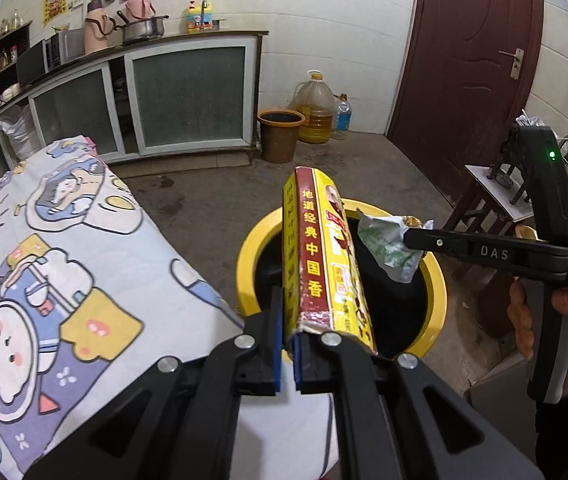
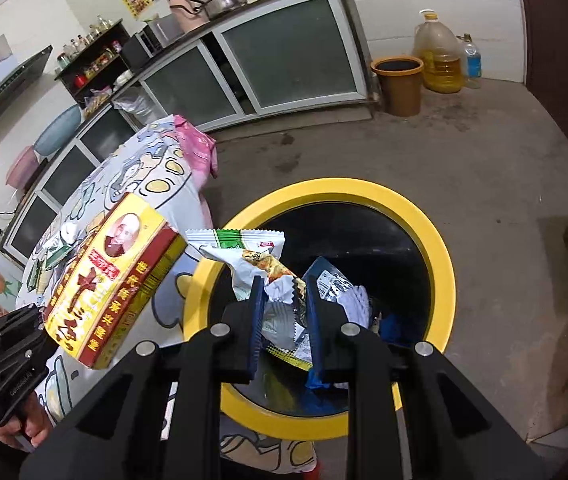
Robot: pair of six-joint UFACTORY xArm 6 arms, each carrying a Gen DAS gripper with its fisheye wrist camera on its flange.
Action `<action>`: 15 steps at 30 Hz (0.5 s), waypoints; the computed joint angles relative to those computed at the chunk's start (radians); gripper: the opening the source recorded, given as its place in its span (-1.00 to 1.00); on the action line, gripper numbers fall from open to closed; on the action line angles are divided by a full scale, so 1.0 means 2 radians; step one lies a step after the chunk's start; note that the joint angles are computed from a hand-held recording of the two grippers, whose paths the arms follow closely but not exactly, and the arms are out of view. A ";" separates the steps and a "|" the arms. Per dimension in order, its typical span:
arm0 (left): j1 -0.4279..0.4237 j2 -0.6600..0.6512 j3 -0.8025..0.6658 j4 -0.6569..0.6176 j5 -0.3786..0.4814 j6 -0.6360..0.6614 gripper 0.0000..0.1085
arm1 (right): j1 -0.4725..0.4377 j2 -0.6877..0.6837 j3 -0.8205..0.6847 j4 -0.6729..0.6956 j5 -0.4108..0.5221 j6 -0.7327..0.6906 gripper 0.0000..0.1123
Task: Collect trash
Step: 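Carry the yellow-red box and snack wrapper over the bin, then open both tools to drop the box and wrapper into the bin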
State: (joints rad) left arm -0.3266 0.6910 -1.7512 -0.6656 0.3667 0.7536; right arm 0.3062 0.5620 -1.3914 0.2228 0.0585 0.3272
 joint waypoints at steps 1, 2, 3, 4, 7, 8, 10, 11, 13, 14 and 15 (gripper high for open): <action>-0.002 0.007 -0.009 0.007 0.005 -0.007 -0.94 | 0.000 0.003 -0.002 0.010 0.002 -0.008 -0.65; -0.003 0.014 -0.017 0.014 0.009 -0.015 -0.94 | -0.002 0.003 -0.001 -0.001 0.003 0.003 -0.65; -0.004 0.020 -0.025 0.019 0.014 -0.022 -0.94 | -0.006 0.005 -0.001 -0.033 0.004 0.033 -0.65; -0.005 0.026 -0.031 0.023 0.018 -0.028 -0.94 | -0.009 0.006 -0.002 -0.056 0.006 0.054 -0.65; -0.008 0.041 -0.051 0.039 0.030 -0.045 -0.94 | -0.011 0.012 -0.007 -0.052 0.013 0.056 -0.65; -0.009 0.048 -0.059 0.047 0.034 -0.052 -0.94 | -0.011 0.014 -0.010 -0.043 0.016 0.049 -0.65; -0.010 0.056 -0.069 0.055 0.038 -0.058 -0.94 | -0.014 0.016 -0.010 -0.062 0.018 0.070 -0.65; -0.010 0.061 -0.076 0.060 0.040 -0.064 -0.94 | -0.014 0.017 -0.011 -0.055 0.020 0.065 -0.65; -0.011 0.069 -0.088 0.068 0.047 -0.074 -0.94 | -0.014 0.020 -0.014 -0.040 0.022 0.053 -0.65; -0.011 0.075 -0.096 0.073 0.052 -0.081 -0.94 | -0.015 0.021 -0.015 -0.040 0.023 0.053 -0.65; -0.011 0.079 -0.102 0.075 0.055 -0.084 -0.94 | -0.015 0.022 -0.015 -0.043 0.024 0.057 -0.65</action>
State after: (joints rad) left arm -0.3477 0.8485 -1.9555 -0.5153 0.4769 0.5847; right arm 0.2756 0.6060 -1.4218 0.1360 0.1058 0.4420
